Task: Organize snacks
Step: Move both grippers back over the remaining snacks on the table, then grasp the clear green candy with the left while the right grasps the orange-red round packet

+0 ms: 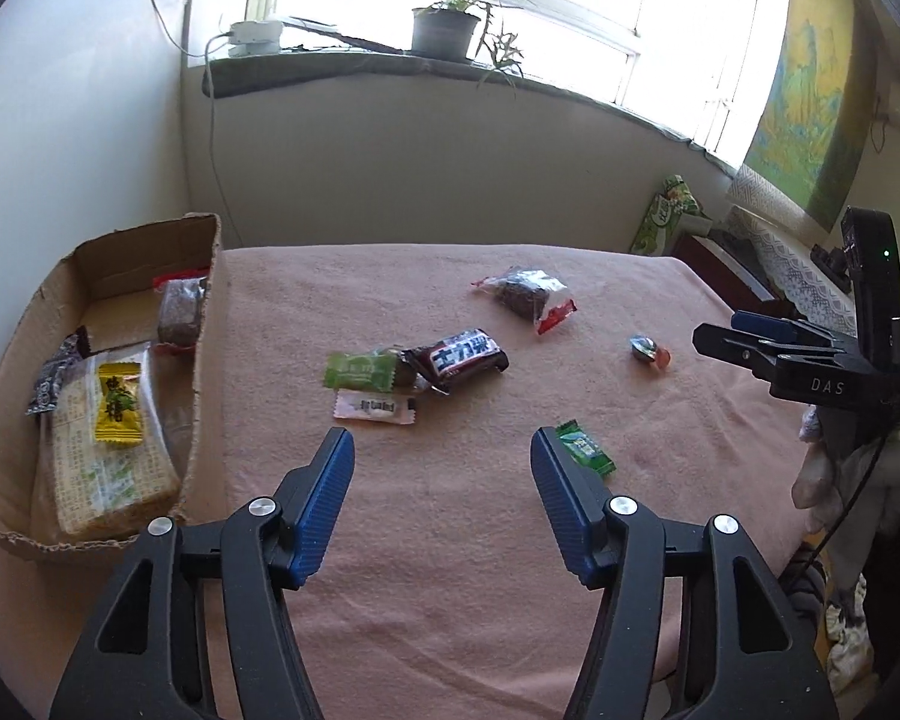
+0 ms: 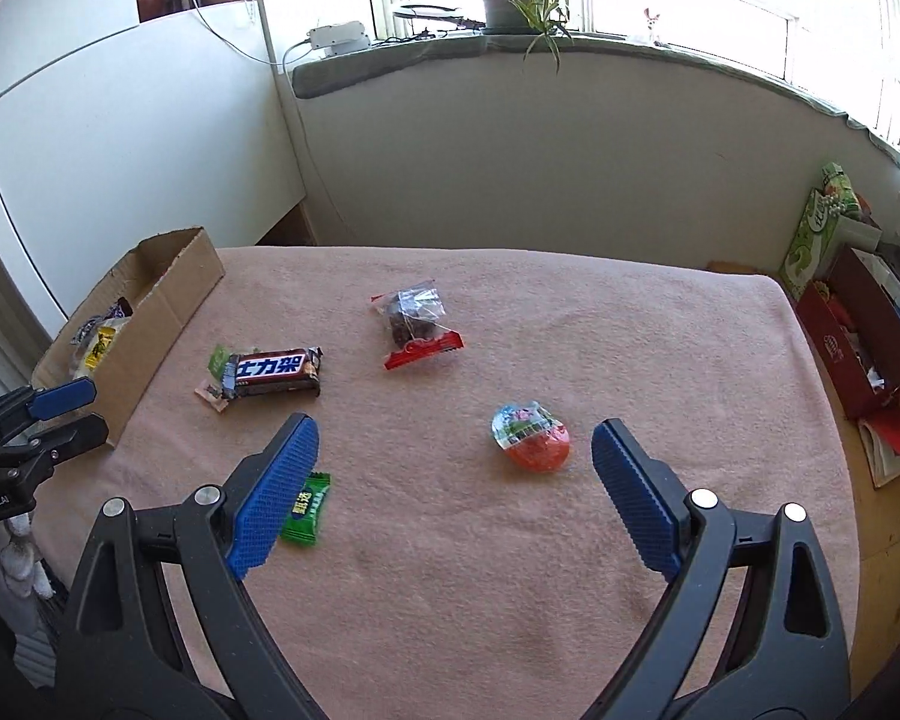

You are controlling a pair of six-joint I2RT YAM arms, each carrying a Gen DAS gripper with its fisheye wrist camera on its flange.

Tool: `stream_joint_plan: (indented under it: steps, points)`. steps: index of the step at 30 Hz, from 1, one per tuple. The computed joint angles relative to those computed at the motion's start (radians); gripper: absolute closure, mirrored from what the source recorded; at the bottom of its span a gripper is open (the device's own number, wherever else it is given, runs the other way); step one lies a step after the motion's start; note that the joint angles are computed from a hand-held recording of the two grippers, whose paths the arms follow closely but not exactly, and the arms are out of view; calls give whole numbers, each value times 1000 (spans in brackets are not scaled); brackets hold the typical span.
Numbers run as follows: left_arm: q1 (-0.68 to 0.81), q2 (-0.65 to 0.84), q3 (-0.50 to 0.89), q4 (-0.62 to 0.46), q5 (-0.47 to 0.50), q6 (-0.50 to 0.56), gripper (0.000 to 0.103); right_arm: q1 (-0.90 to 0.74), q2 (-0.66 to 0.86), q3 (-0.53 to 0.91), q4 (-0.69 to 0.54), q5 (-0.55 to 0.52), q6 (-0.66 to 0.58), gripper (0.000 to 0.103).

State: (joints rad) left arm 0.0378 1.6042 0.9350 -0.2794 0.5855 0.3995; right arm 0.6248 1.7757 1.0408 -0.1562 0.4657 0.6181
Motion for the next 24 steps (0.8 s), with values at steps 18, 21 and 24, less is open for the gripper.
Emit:
stream_joint_plan:
  steps: [18, 21, 24]
  points:
    - [-197, 103, 1, -13, -86, 28, 75, -144, 161, 50, 57, -132, -141, 10]
    - [-222, 119, 6, 1, -112, 29, 75, -157, 191, 74, 58, -148, -152, 14]
    - [-242, 140, 10, 26, -149, 35, 75, -167, 223, 98, 52, -159, -156, 15]
